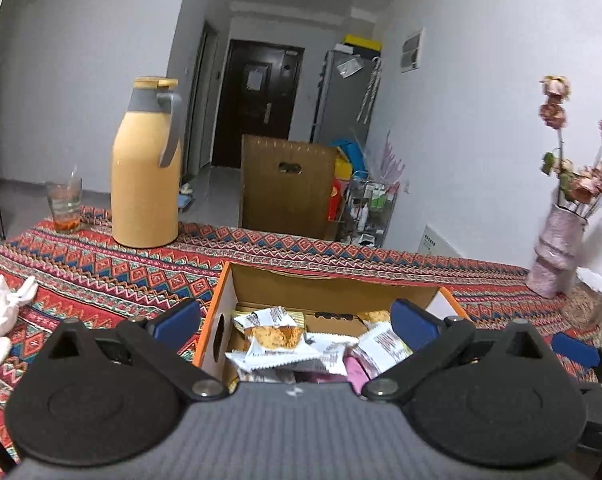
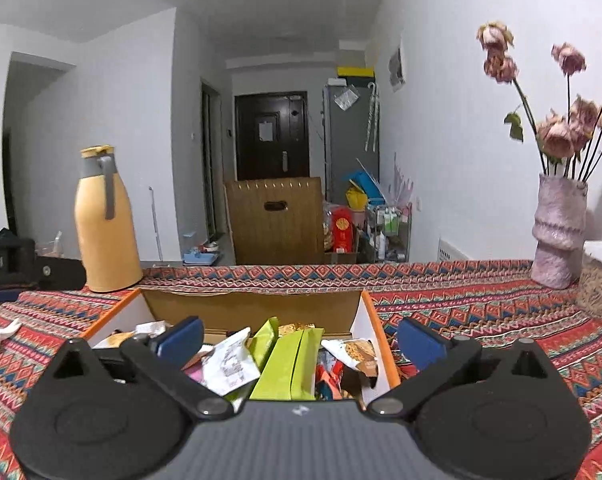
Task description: Organize snacks
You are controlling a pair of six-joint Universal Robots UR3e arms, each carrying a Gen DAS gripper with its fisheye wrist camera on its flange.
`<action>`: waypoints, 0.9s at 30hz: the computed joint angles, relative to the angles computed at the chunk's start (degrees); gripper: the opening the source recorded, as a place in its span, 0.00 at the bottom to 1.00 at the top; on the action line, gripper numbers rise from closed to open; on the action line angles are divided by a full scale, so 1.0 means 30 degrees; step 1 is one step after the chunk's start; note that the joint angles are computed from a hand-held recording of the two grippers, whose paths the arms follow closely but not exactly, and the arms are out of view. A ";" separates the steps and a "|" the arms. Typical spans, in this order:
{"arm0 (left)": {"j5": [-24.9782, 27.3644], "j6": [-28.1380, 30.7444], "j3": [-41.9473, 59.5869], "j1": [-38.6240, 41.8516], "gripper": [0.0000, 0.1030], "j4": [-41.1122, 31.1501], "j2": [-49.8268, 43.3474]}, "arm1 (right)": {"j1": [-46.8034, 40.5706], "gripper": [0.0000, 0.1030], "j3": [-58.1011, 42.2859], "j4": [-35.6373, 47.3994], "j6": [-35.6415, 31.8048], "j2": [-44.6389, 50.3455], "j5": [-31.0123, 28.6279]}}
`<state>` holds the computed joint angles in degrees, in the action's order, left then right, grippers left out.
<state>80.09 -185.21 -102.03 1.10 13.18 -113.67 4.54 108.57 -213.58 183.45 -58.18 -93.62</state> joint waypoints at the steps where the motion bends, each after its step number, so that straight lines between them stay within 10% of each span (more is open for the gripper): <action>1: -0.0241 0.0295 -0.0904 0.0162 1.00 0.0521 0.0490 | 0.0009 1.00 0.0722 -0.0390 -0.0059 -0.0405 0.0094; 27: -0.3199 0.4340 -1.3078 0.2923 1.00 0.3736 0.4646 | -0.1068 1.00 1.2650 -0.4156 0.0335 -0.3686 0.2802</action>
